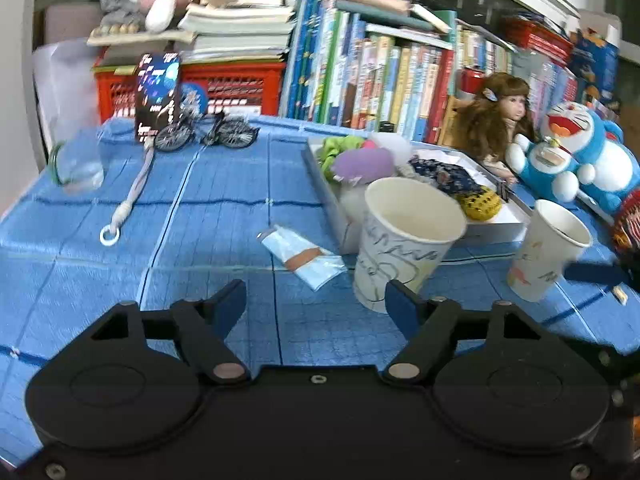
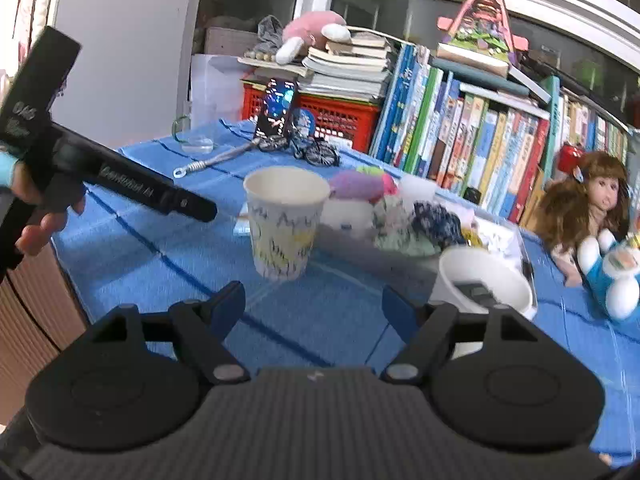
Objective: Organize soft objects
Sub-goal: 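Lift both grippers away and move the left toward the mask packet while the right approaches the cork, then grasp the wrapped mask packet with the left gripper while the right grasps the small cork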
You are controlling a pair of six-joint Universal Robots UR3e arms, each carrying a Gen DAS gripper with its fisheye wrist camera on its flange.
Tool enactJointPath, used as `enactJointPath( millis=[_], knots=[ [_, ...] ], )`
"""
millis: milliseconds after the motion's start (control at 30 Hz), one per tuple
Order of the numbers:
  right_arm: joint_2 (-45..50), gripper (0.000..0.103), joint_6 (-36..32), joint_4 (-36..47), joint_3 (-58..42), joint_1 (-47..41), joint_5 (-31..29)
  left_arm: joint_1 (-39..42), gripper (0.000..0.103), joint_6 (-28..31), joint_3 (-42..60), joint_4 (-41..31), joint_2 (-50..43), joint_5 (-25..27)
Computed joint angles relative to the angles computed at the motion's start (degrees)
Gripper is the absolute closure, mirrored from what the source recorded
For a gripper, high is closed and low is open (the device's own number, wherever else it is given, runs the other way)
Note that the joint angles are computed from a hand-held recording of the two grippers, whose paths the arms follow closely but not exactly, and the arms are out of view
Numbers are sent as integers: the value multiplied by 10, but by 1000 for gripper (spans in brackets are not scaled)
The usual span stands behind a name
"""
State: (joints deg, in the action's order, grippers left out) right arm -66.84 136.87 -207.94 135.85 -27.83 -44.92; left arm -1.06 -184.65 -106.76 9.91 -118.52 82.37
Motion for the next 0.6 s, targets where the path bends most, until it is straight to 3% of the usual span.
enactJointPath(
  millis=[200, 300, 433, 600],
  knots=[
    [26, 25, -7, -135, 102, -88, 11, 20, 39, -81, 39, -3, -47, -7],
    [51, 27, 23, -216, 130, -139, -3, 25, 40, -115, 70, -16, -72, -6],
    [108, 36, 101, -319, 119, -183, -69, 22, 41, -155, 111, -27, -106, 12],
    [166, 49, 185, -359, 65, -207, -152, 19, 41, -194, 134, -30, -130, 23]
  ],
)
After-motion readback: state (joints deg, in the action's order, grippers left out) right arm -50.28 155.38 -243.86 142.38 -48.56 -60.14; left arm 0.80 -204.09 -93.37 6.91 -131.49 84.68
